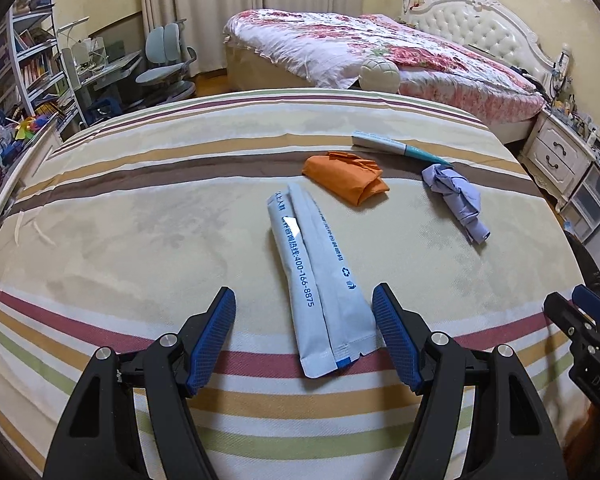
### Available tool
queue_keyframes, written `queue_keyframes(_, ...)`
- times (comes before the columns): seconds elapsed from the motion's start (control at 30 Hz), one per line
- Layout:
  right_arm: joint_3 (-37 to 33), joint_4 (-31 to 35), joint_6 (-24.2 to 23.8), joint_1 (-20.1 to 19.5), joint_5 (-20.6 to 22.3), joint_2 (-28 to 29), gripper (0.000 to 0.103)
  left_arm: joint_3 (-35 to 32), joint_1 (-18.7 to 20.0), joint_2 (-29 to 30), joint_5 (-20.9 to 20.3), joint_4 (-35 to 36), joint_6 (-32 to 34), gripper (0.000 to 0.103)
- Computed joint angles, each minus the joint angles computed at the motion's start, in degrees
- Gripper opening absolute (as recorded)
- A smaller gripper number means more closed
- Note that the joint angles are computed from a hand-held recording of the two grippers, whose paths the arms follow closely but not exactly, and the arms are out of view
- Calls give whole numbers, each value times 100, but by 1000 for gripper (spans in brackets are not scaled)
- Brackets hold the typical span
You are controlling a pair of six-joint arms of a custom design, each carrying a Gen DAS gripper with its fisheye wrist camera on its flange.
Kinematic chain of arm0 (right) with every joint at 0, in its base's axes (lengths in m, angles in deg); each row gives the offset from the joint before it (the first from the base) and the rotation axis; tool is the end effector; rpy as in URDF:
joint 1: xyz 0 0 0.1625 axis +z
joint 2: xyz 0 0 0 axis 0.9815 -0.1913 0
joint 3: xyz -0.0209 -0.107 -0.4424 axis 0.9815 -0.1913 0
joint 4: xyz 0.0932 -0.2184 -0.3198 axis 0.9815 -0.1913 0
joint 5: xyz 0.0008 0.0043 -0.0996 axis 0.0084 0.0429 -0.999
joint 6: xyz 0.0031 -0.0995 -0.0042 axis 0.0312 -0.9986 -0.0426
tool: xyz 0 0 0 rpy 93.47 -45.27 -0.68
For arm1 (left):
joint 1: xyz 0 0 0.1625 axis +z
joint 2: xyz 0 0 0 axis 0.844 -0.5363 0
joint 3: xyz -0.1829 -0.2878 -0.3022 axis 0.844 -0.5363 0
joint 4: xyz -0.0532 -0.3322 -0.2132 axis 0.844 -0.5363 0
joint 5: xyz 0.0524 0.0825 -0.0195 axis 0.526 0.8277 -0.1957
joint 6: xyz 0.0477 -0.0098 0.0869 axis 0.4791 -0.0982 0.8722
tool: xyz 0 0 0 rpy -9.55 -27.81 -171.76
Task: Collect trash
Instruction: 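Grasp the white-blue packet with the left gripper while the right gripper grasps the lavender cloth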
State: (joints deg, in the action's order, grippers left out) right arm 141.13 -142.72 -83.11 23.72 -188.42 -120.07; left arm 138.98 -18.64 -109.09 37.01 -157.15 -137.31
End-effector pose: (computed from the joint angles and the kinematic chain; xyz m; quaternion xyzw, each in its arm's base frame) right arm 0.2110 -0.4947 0.0769 0.3680 -0.8784 0.2016 0.2287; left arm -0.1568 -0.4132 0.1463 -0.1308 0.8037 -0.3927 0.4275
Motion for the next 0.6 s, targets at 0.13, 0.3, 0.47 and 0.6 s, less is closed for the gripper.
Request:
queue_keyframes(0.13,4,-25,-70,38,-67,37,60,152,-24,-81,8,-430,305,69)
queue_keyframes(0.3,-6,-30,-160,127,-145,113,60,179,12,-5,114,-791,749,50)
queue_keyframes(0.47,-120,111,-168,220,-168,208,60,281,19,-24,181,-1078,1089,39)
queue_keyframes(0.6,-209,184,-199,327,-185,326,60,371,-2,-118,206,-1137,1094,37)
